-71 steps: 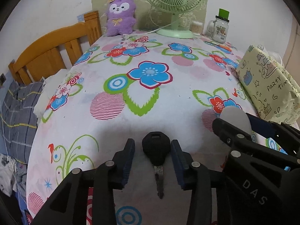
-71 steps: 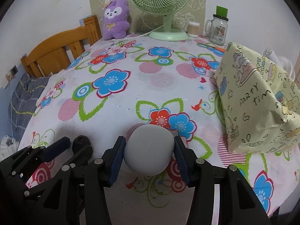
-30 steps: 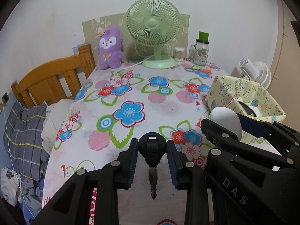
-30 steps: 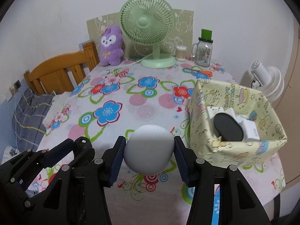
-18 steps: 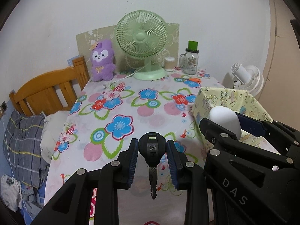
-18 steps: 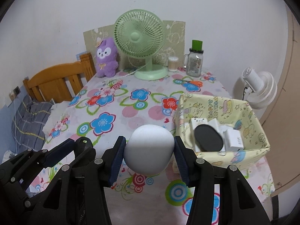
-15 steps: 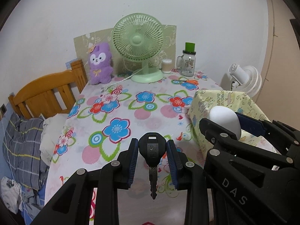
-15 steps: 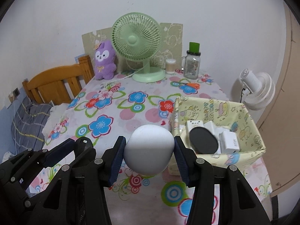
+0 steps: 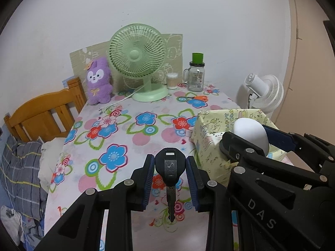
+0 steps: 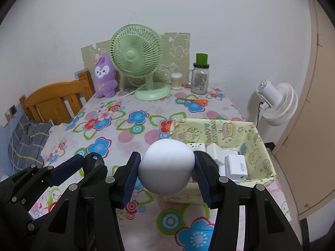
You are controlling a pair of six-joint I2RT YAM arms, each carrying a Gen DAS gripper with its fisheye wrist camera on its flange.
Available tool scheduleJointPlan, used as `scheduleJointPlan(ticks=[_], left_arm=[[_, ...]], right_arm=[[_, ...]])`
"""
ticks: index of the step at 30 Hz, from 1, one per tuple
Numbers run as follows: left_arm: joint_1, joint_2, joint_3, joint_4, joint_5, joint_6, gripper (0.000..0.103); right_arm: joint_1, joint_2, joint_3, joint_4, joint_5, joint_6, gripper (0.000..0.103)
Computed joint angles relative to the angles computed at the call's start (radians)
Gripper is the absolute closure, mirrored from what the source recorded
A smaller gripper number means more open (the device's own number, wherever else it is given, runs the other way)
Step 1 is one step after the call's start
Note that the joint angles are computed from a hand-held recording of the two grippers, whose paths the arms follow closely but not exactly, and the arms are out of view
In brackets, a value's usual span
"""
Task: Organize rigid objects
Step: 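Carry the black key in the left tool while the right tool carries the white compact to the box, then lower the key and white compact into the fabric box and open both tools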
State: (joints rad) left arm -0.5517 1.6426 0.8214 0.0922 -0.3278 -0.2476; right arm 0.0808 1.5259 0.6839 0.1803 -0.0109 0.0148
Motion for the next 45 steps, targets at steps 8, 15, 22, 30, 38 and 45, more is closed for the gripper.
scheduleJointPlan(ticks=[8, 15, 22, 30, 38, 45], left_arm=[[-0.046, 0.08, 0.106, -0.032, -0.012, 0.002, 0.073], [-0.071, 0.148, 0.2, -0.064, -0.009, 0.007, 0.072], [-0.089, 0.224, 0.297, -0.091, 0.0, 0.016, 0.072], [-0.099, 0.329, 0.433, -0.147, 0.013, 0.025, 0.072], [-0.099, 0.442, 0.568, -0.202, 0.038, 0.036, 0.072], [-0.091, 0.538, 0.683, -0.264, 0.054, 0.031, 0.072]], right_arm=[[-0.083, 0.025, 0.03, -0.006, -0.04, -0.022, 0.048], [-0.155, 0.057, 0.072, -0.022, -0.074, -0.042, 0.048], [-0.206, 0.096, 0.112, -0.029, -0.089, -0.055, 0.048], [-0.265, 0.175, 0.185, -0.048, -0.118, -0.067, 0.048], [-0.311, 0.281, 0.281, -0.078, -0.138, -0.071, 0.048], [-0.33, 0.374, 0.359, -0.111, -0.145, -0.077, 0.048]])
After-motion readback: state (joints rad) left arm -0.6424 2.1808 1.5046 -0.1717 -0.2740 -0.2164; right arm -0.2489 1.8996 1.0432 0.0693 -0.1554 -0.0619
